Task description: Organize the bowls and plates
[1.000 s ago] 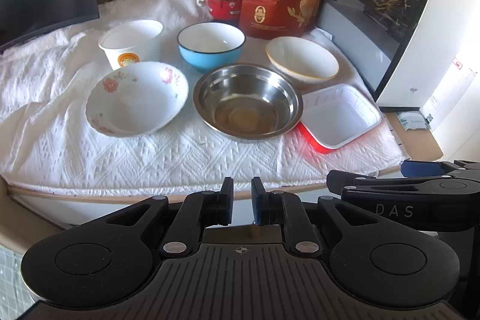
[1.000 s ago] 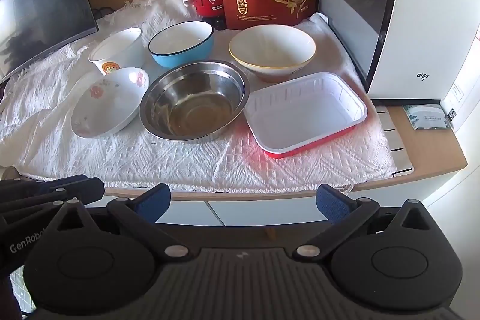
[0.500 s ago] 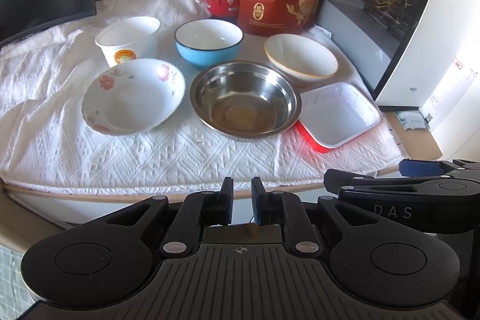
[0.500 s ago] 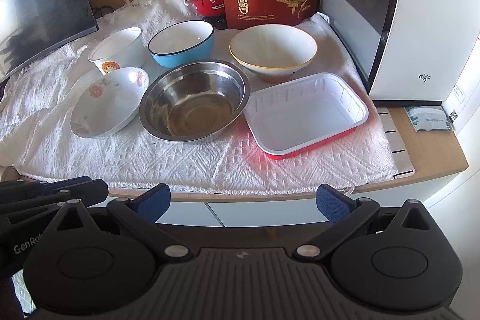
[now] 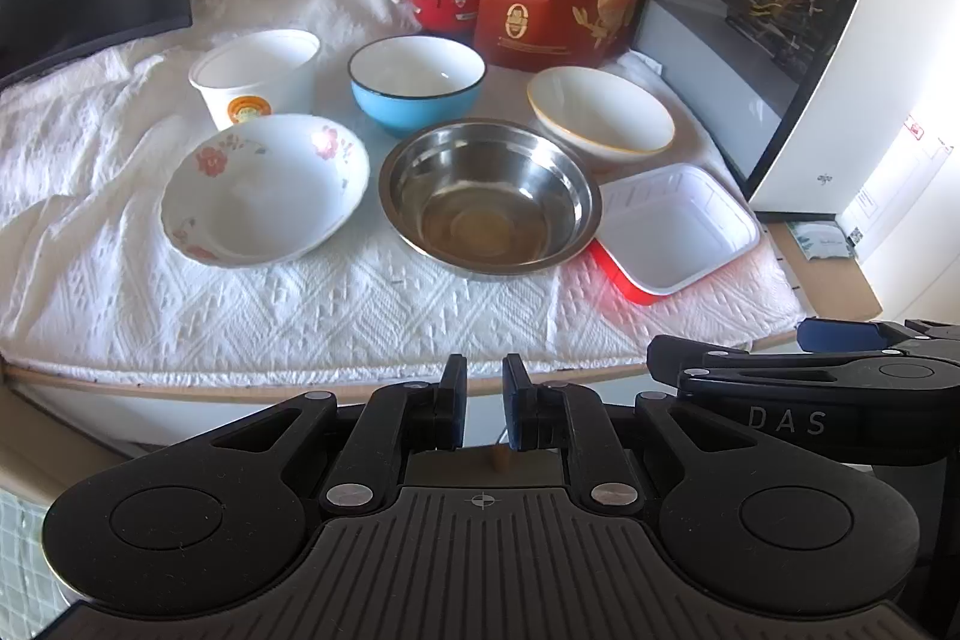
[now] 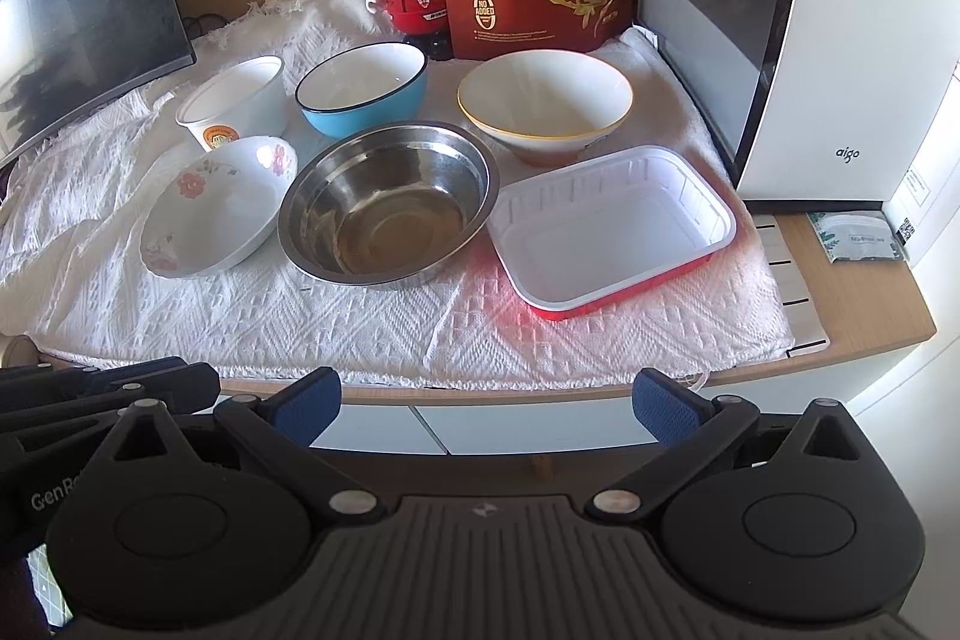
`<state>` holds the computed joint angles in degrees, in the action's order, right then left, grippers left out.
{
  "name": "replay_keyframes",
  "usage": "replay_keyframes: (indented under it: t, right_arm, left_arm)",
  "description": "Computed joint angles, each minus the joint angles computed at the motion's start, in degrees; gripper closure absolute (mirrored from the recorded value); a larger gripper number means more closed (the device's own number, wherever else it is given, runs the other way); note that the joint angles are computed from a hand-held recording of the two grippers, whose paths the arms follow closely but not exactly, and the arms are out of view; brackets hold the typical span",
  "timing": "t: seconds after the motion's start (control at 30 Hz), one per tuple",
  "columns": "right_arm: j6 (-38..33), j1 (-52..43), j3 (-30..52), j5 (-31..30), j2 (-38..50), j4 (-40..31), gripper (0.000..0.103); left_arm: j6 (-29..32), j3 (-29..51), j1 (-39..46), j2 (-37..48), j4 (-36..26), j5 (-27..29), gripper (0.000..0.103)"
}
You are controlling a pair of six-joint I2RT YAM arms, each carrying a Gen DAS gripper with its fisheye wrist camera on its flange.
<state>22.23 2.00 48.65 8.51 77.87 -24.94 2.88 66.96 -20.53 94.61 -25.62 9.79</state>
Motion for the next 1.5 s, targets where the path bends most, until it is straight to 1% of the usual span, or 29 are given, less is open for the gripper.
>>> replay_keyframes:
  t: [0.23,0.5,1.13,1.37,1.5]
  right_arm:
    - [0.0,0.4,0.3,0.2,-0.2,-0.4,0.0]
    - [-0.4,0.6,0.6,-0.3,0.0,-0.5,0.0]
    - [-0.7,-0.1,0.7,-0.7,0.3,-0.2,0.0]
    - [1.1,0.4,2.4,0.0,3.0,0.1,0.0]
    - [1.9,1.4,3.3,0.4,5.3,2.8,0.0]
  left_arm:
    - [-0.3,-0.4,0.4,-0.4,0.1,0.2,0.088]
    - [-1.2,-0.3,1.4,-0.7,0.2,1.8,0.088]
    - [-1.7,0.0,1.3,-0.6,-0.1,2.0,0.088]
    - [-0.4,3.1,3.8,2.6,-1.9,4.6,0.088]
    - [0.9,7.1,7.3,6.6,-3.9,8.8,0.088]
